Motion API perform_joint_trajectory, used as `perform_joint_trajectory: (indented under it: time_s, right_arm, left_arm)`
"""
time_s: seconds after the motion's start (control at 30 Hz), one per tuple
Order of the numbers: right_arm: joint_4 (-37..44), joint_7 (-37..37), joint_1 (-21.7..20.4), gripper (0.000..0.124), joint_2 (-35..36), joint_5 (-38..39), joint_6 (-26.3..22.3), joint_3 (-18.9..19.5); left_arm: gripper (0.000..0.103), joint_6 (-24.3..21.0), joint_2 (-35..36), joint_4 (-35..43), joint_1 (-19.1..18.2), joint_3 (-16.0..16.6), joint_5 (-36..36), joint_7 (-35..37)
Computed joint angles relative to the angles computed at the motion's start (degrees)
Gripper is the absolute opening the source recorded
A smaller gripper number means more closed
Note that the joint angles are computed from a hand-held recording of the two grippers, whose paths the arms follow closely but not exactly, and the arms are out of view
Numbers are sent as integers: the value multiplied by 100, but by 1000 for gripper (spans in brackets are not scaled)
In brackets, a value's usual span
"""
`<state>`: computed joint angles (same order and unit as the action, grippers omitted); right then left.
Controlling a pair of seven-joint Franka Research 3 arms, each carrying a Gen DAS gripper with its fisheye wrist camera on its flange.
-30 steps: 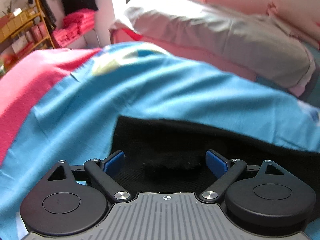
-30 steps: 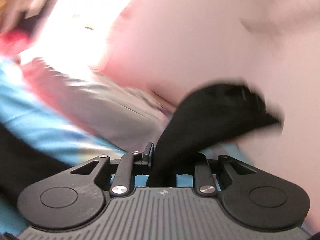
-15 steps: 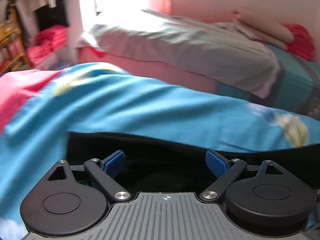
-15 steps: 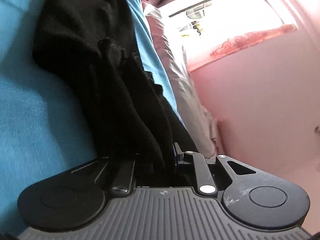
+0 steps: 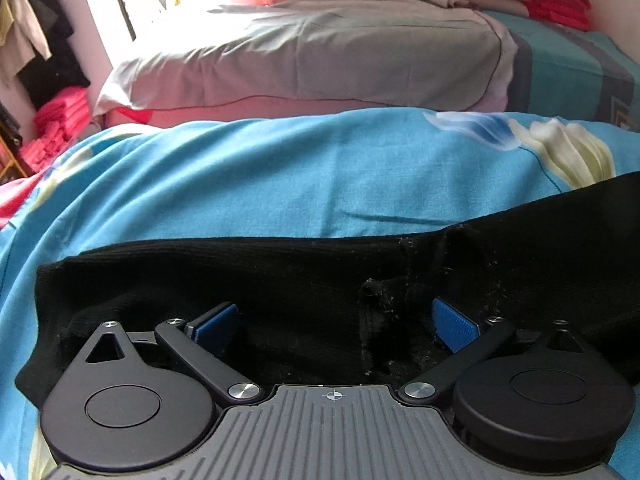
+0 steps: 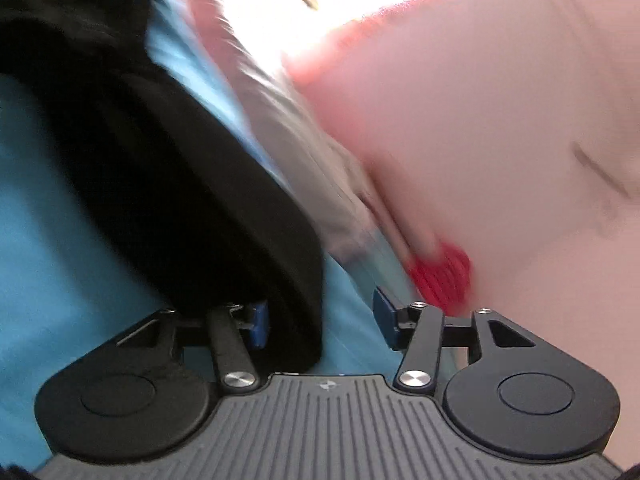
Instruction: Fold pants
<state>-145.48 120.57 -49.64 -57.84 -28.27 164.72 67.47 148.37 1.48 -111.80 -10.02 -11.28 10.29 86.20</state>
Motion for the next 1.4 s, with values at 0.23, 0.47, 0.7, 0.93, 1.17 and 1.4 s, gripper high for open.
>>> perform_joint_trajectory:
  time_s: [0.23, 0.47, 0.7, 0.93, 1.17, 1.4]
  right_arm:
    - [518, -46, -665, 54, 181, -393, 723, 382]
    - [716, 11, -894, 65, 864, 247, -166, 198]
    - [438, -1620, 903, 68, 2010, 340, -34, -1117]
    - [583, -1082, 2611, 60, 2648, 1066, 245, -2843]
    - [2050, -140, 2474, 57, 4421, 864, -1365, -2822]
    - [2336, 79, 2972, 73, 4842, 361, -1345, -3047]
  left_arm:
    - [103, 169, -57, -133, -31, -8, 388, -321]
    - [103, 38, 7, -16, -39, -19, 218, -113]
    - [103, -100, 61, 88, -20, -19, 3, 21]
    - [103, -204, 97, 169, -4, -18, -144, 125]
    - [103, -1009, 126, 635, 252, 24, -1906, 1227]
    - [103, -1287, -429, 344, 610, 379, -3972, 2414]
